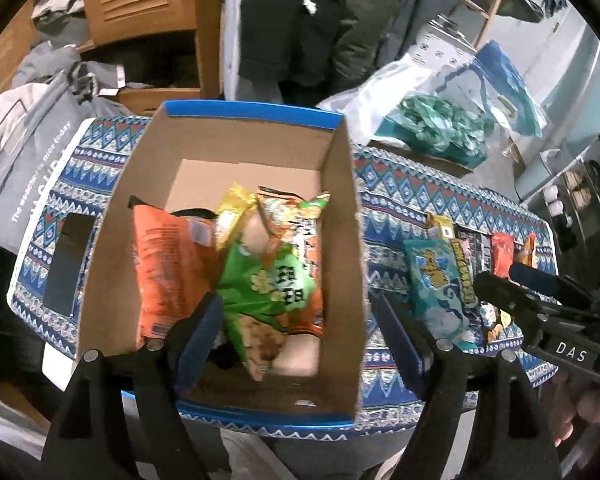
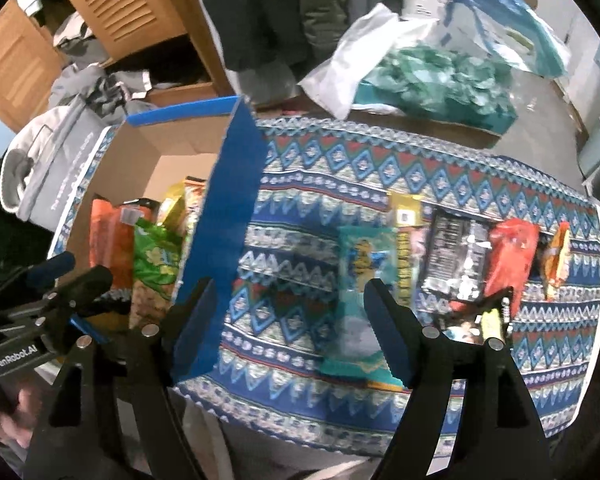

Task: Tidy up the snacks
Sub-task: 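Open both tools to release the bags in the box and withdraw, then move both tools over the snack row on the tablecloth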

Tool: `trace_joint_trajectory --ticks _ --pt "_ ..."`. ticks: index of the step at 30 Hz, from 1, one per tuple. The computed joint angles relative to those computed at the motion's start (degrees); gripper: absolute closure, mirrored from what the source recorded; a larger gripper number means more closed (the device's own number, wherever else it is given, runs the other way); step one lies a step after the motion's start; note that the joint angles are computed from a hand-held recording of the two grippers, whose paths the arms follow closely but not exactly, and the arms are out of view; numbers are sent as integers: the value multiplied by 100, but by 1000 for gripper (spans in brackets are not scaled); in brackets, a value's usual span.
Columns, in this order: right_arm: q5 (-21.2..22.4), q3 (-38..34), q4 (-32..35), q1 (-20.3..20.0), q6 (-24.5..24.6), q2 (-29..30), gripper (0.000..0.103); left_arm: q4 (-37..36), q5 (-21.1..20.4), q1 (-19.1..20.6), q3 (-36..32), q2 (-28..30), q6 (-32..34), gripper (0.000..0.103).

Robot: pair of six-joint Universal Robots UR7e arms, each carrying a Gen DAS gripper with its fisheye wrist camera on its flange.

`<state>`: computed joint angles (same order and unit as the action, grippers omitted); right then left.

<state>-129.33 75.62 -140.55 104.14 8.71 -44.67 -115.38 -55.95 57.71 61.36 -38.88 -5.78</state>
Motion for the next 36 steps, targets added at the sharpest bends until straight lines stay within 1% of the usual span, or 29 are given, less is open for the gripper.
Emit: trace_joint_trajectory --ticks 9,11,14,20,24,28,33,36 --pt "-262 618 -401 -130 -303 -460 25 79 -15 -218 7 163 21 23" --pt "-232 721 -418 -175 -300 -557 25 89 -50 -270 16 197 18 22" --pt "-188 893 -456 -262 -263 -723 25 130 -87 -345 29 252 35 18" --pt "-190 1148 -508 -408 -168 -976 25 351 -214 -467 67 347 -18 17" --pt "-227 1260 -410 -529 -146 -1119 24 444 -345 -532 37 440 -103 18" --pt "-249 1423 -406 -659 -144 -1260 24 557 -324 -577 -32 579 -168 18" --pt "-213 1604 -180 -879 -25 -1446 24 878 -418 -564 -223 802 -413 17" --pt "-220 1684 -52 -1021 -33 -1505 24 1054 -451 -553 -348 956 -520 17"
